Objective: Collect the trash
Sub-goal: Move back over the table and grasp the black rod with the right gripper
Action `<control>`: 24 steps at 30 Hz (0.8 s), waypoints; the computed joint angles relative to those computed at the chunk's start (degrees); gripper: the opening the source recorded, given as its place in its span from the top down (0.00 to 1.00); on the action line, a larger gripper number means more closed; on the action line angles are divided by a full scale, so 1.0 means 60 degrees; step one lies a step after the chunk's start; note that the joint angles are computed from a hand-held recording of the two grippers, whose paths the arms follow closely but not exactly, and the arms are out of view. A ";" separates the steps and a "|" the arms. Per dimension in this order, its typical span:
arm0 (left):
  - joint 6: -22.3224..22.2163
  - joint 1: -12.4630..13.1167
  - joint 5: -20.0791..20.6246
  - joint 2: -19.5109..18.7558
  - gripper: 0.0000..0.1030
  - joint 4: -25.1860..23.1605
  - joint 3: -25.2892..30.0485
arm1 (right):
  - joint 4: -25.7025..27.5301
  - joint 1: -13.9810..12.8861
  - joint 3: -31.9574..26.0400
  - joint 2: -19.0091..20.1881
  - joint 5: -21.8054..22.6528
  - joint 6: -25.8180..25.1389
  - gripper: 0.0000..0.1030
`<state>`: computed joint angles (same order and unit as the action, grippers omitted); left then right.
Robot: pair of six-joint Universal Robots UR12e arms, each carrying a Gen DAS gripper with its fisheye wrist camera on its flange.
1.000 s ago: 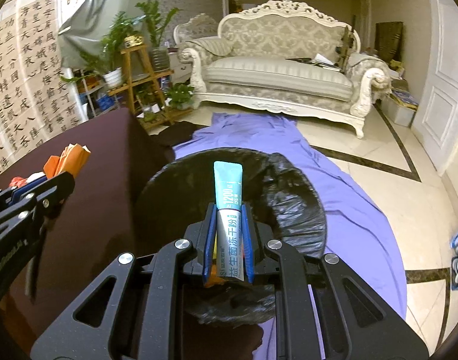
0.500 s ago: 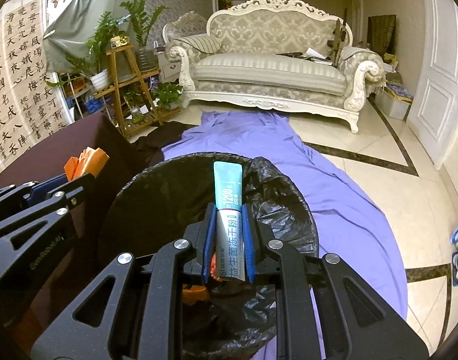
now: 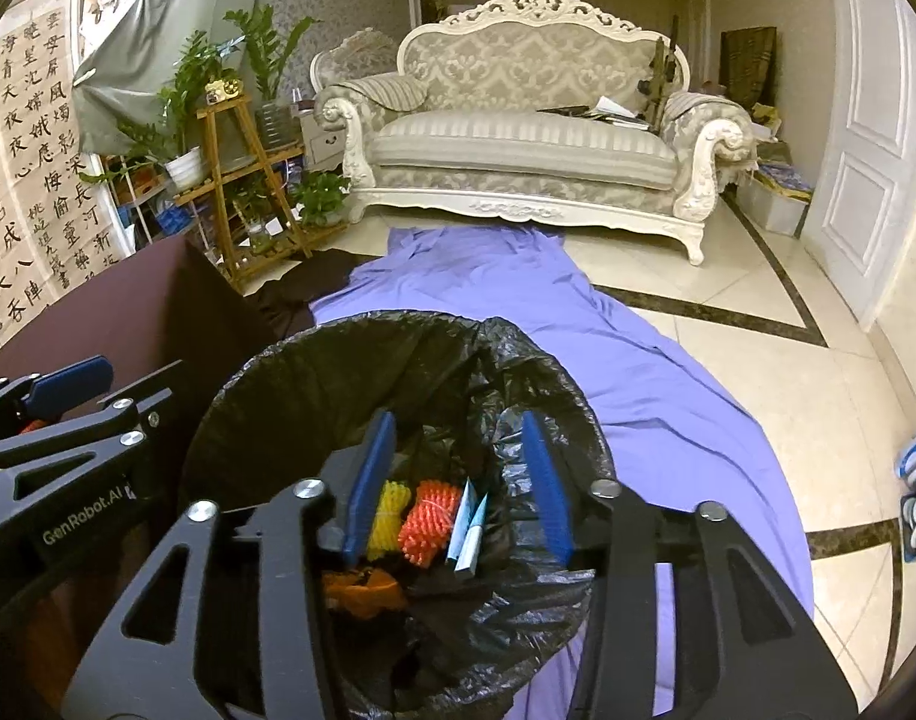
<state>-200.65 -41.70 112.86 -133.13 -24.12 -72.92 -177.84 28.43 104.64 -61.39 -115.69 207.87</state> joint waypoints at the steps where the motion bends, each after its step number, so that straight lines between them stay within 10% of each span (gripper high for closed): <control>1: 0.0012 -0.0011 0.0053 0.0042 0.34 0.0094 -0.0070 | -0.0030 0.0017 0.0024 -0.0020 -0.0038 -0.0018 0.47; 6: -0.0082 -0.0012 0.0209 0.0352 0.32 0.0493 -0.0547 | -0.0398 0.0220 0.0094 -0.0051 -0.0406 -0.0016 0.33; 24: -0.1674 0.0090 0.1853 0.2138 0.28 0.0980 -0.3399 | 0.0255 0.1233 -0.0600 0.0021 0.1350 -0.1022 0.33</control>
<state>-210.69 -41.16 123.98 -120.31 -18.23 -93.32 -176.32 35.83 101.04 -61.26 -107.60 201.74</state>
